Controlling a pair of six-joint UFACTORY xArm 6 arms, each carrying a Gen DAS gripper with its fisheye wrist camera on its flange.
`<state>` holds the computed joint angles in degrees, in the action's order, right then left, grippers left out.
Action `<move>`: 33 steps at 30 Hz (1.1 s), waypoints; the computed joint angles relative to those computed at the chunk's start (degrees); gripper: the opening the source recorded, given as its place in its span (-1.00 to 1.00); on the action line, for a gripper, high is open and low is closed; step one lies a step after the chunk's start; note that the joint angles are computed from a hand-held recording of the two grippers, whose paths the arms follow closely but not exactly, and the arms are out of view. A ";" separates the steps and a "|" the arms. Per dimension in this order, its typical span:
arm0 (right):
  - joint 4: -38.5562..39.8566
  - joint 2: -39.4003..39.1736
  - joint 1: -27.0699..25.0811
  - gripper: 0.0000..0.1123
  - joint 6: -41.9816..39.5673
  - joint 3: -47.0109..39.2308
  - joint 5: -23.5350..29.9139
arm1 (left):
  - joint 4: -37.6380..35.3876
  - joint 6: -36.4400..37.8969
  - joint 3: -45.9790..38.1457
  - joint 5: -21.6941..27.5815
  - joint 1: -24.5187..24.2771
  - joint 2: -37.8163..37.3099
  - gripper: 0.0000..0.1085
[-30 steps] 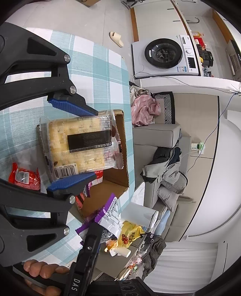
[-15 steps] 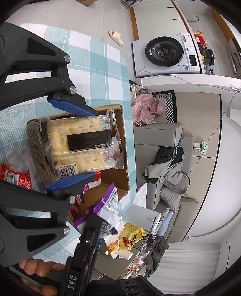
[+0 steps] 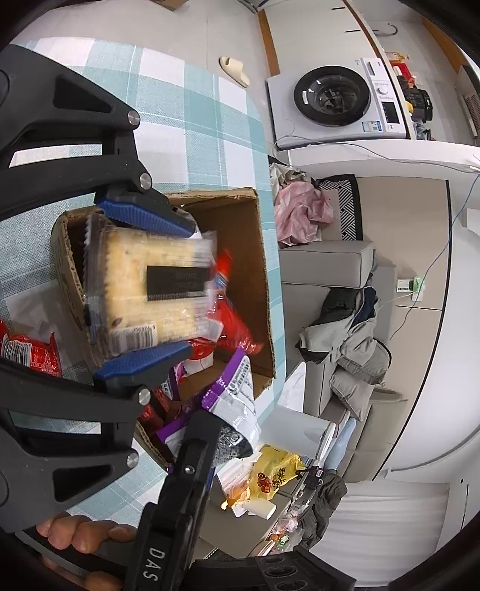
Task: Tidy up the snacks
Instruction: 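Open the left tool over the box while the right tool releases the silver bag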
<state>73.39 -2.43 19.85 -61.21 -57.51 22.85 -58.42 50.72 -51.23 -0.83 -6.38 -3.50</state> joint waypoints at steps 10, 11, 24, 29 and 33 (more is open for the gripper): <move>-2.59 0.98 0.23 -0.08 1.33 -0.19 -0.05 | -7.63 9.52 -0.58 -0.34 -0.35 1.58 -0.01; -2.39 0.93 -0.19 -0.05 1.46 -0.30 1.14 | -7.48 9.78 -0.41 -0.12 -0.34 1.40 -0.01; -0.94 -2.88 -1.47 0.25 -1.73 2.45 2.69 | -9.63 13.57 0.17 2.87 1.26 -0.19 0.09; -0.64 -6.12 -2.56 0.70 -3.01 5.18 4.37 | -12.07 14.54 2.89 5.34 1.73 -4.38 0.52; -1.77 -8.94 -2.69 0.82 -3.84 7.78 4.70 | -9.56 11.44 6.75 2.81 0.18 -8.40 0.71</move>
<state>71.62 -11.37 17.16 -65.05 -49.73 27.55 -67.98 62.16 -44.48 1.99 -6.20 -11.90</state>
